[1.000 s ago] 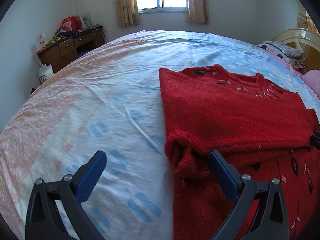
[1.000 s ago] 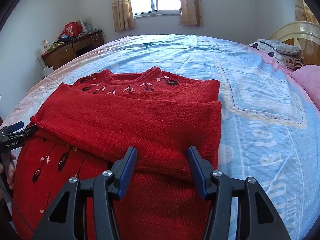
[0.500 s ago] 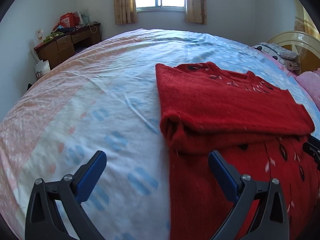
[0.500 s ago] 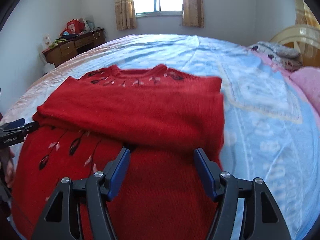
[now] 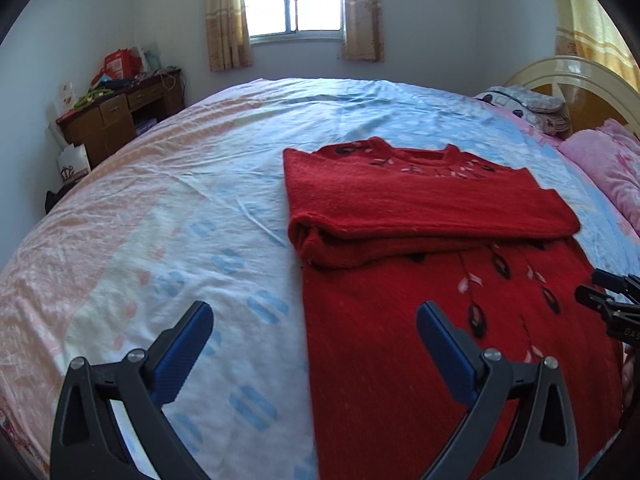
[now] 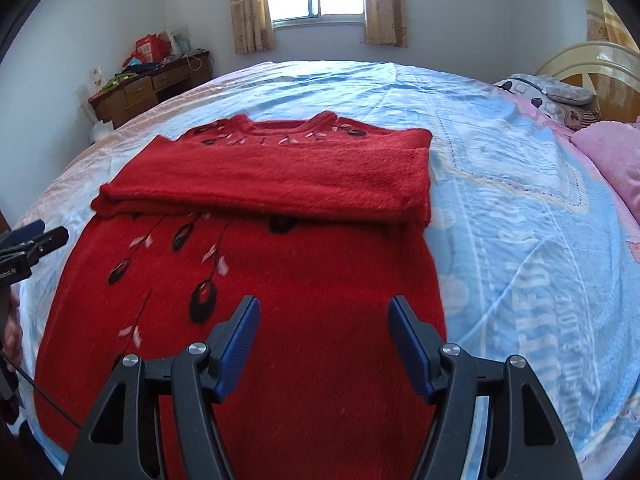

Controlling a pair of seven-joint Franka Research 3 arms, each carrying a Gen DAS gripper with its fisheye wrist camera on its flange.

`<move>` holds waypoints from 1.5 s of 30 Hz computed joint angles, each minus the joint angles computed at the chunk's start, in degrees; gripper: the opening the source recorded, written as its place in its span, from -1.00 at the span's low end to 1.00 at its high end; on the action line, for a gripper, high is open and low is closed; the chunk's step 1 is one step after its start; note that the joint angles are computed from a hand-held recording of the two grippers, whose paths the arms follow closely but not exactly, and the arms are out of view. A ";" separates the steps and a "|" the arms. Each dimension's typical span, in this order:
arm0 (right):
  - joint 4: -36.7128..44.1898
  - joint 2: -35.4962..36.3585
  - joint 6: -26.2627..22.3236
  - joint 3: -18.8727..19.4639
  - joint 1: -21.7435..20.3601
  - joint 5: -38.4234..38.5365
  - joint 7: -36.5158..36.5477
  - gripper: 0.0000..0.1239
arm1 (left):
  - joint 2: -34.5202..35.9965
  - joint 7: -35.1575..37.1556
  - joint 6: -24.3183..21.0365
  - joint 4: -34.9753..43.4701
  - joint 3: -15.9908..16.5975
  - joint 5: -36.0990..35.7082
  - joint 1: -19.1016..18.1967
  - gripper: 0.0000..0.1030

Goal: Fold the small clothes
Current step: 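Move the left gripper to the sweater hem and close it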

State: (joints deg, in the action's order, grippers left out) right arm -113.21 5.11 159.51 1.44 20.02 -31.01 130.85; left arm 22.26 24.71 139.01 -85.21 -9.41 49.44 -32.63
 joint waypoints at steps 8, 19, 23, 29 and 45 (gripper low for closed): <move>-5.71 -4.89 -0.77 2.13 -0.58 1.85 0.78 0.08 | -4.25 -1.07 0.17 -5.83 -1.51 1.73 -0.33 1.00; -16.77 -14.52 -3.23 6.96 -3.40 7.57 -2.85 0.08 | -7.88 3.04 -1.38 -13.05 -5.95 -8.25 0.81 0.91; -19.86 -17.11 -3.39 8.88 -4.97 7.82 -2.06 0.08 | -9.86 3.05 -1.94 -15.65 -6.56 -9.82 0.70 0.84; -22.57 -19.56 -3.22 10.65 -7.13 8.95 -0.82 0.08 | -12.83 4.26 -2.11 -19.58 -8.08 -14.77 1.84 0.56; -24.24 -21.04 -2.55 11.80 -9.22 9.37 0.34 0.08 | -16.50 11.74 2.16 -25.59 -9.94 -30.01 4.46 -0.32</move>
State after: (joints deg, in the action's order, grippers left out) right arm -137.46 -15.93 156.96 13.23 10.80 -21.64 131.19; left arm 5.76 36.45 141.17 -110.80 -19.34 19.43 -28.17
